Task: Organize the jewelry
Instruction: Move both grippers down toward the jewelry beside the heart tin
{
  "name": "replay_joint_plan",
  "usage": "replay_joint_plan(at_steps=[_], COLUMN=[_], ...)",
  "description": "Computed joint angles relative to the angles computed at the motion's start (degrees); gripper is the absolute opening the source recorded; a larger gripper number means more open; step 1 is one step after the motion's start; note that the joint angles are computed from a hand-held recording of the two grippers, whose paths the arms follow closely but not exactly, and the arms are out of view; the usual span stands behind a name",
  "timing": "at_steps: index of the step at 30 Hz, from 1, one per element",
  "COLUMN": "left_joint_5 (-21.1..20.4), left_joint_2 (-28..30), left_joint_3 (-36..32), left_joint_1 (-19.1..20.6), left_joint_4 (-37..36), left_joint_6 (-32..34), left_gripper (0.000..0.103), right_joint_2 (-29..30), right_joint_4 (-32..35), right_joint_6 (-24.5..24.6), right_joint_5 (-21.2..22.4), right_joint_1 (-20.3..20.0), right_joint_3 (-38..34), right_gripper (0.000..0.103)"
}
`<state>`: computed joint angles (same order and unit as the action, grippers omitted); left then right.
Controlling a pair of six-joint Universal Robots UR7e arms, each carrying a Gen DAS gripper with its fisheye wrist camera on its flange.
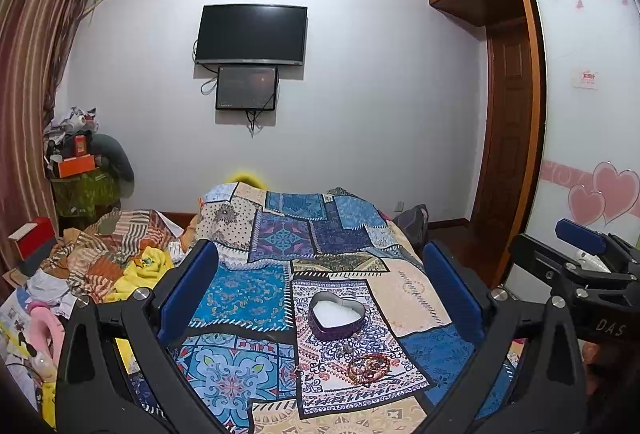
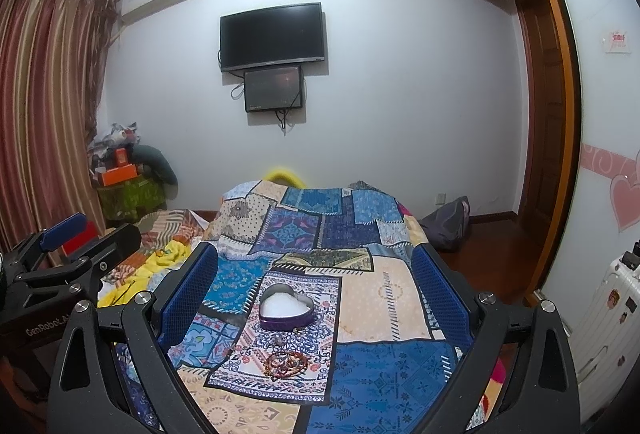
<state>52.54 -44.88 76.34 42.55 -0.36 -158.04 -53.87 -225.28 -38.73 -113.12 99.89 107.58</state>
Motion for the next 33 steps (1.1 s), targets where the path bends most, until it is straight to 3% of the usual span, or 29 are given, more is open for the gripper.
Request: replay_joint_plan(at_steps=[6,12,20,26,29,30,33], left_joint_5=[-0.96,-3.01,-4.75,-2.98,-2.91,-2.51,-0.55], left_joint_2=[2.77,8.82,20.27,28.33,30.25,30.57,32.63], left_joint_3=[-4.50,-13.80,-29.94,-41.29,-43.35,-43.50,-46.50], left_joint_1=[2.15,5.86,10.51,13.02,13.35,13.45,13.88], left_joint_4=[3.68,12.61,30.26,43.45,46.01,46.58,50.08], left_joint_6=[-0.89,-5.11,-11.46,-15.16,-15.15,-15.06,-15.50], left_gripper=[0.103,0.103,0.103,0.103,0.103,0.102,0.092], right_joint_2=[1.66,3.81,4.79,5.11,5.00,4.88,5.15], right_joint_4=[3.10,9.50,22.04,30.44,33.18,34.62,38.23], right_joint_6=[0.88,3.00,6.28,9.11,9.76,9.69,9.05], right_joint_5=[-2.65,-7.13,-10.54,-9.16,-7.68,-6.92,-5.46], right_joint_1=[-1.39,-3.36,-5.74,-7.70,-8.17,-8.31,-8.35], right_joint_3=[-2.61,-5.98,-8.54,-10.00,-10.27,-10.36,-10.96], right_gripper=[0.096,0.096,0.096,0.096,0.087,0.080,0.064])
